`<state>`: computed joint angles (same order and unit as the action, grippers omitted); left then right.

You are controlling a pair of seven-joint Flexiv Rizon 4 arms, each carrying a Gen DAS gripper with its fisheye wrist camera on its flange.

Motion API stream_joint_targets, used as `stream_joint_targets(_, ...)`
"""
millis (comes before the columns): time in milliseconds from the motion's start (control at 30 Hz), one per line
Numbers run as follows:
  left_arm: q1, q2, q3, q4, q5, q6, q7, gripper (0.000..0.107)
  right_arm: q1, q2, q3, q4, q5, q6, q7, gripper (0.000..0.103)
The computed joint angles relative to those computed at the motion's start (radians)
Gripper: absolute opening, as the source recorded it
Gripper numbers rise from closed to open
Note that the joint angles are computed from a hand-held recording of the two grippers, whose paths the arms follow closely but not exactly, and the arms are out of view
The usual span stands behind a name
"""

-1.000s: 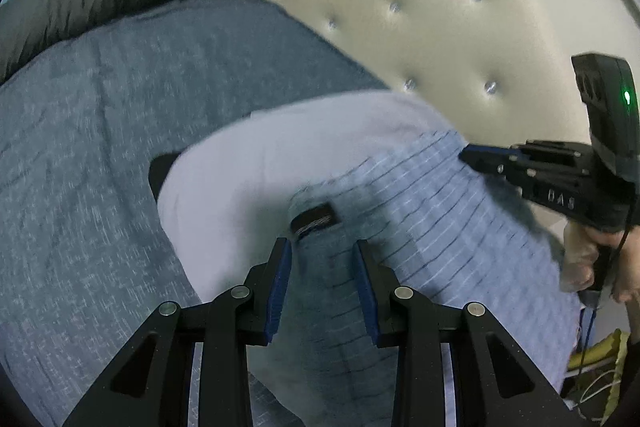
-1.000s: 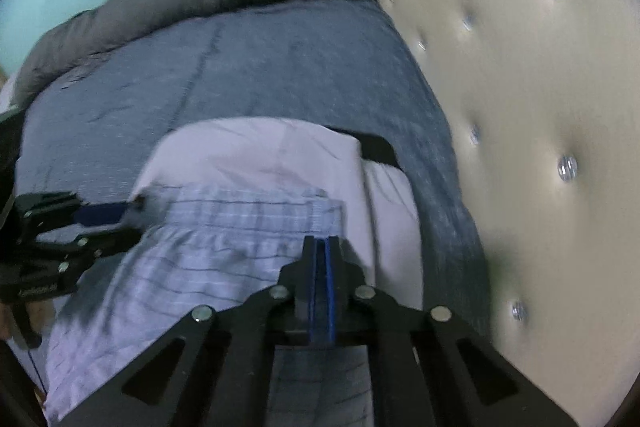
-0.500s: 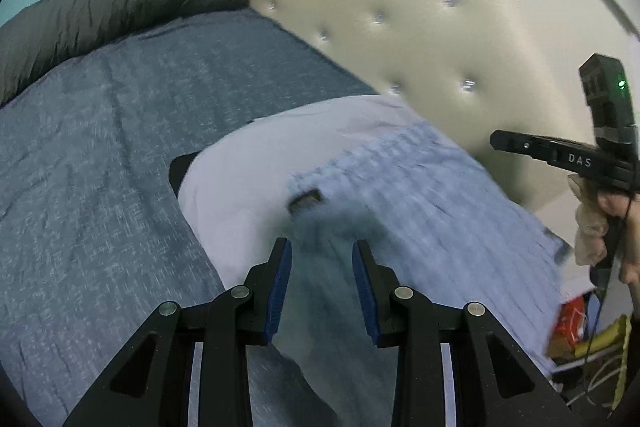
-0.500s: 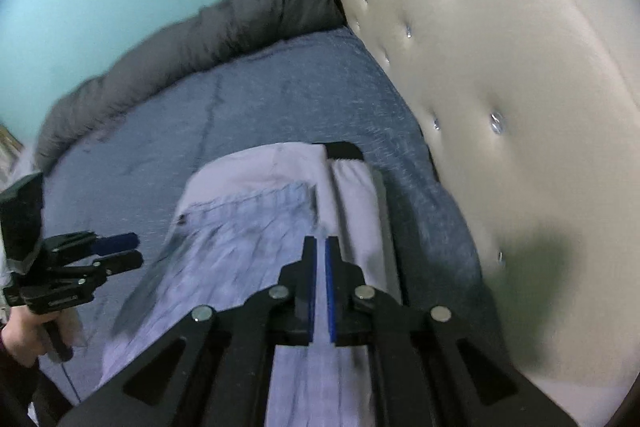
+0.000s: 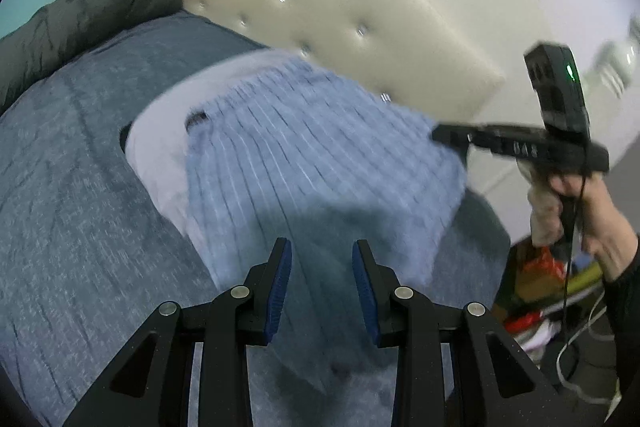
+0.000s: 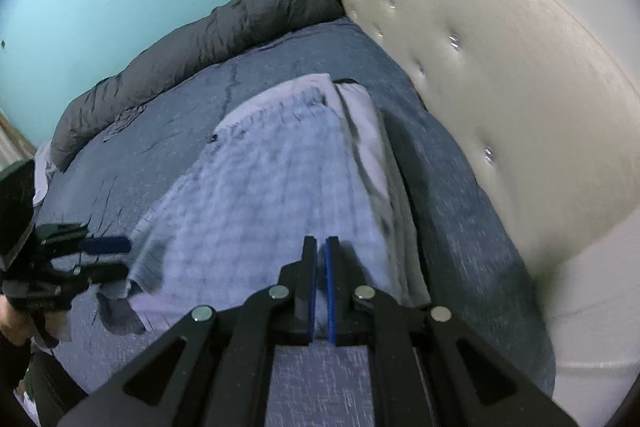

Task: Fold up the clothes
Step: 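Press the plaid shorts flat on the stack with both open tools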

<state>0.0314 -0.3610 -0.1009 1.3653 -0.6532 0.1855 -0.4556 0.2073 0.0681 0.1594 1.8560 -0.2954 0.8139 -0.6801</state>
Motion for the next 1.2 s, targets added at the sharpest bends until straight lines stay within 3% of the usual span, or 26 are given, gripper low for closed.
stream_joint_targets(467,0.009,0.063,0.038,0.082,0.055,0.036,0.055,0.034,-0.037,0.066,0.009,0.105,-0.075,-0.029,0.144,0.003)
stream_joint_targets(700,0.014,0.075,0.026,0.066,-0.026,0.04,0.014,0.034,-0.052,0.091,0.03,0.108,-0.208,0.099,0.243,0.003)
stream_joint_targets(900,-0.031,0.082,0.003,0.08,-0.047,0.064,0.007,0.034,0.005,0.027,0.03,0.051,-0.137,0.084,0.14,0.003)
stream_joint_targets(1200,-0.048,0.116,0.028,0.154,0.023,0.097,0.07,0.032,-0.025,0.061,0.019,0.156,-0.124,0.132,0.213,0.003)
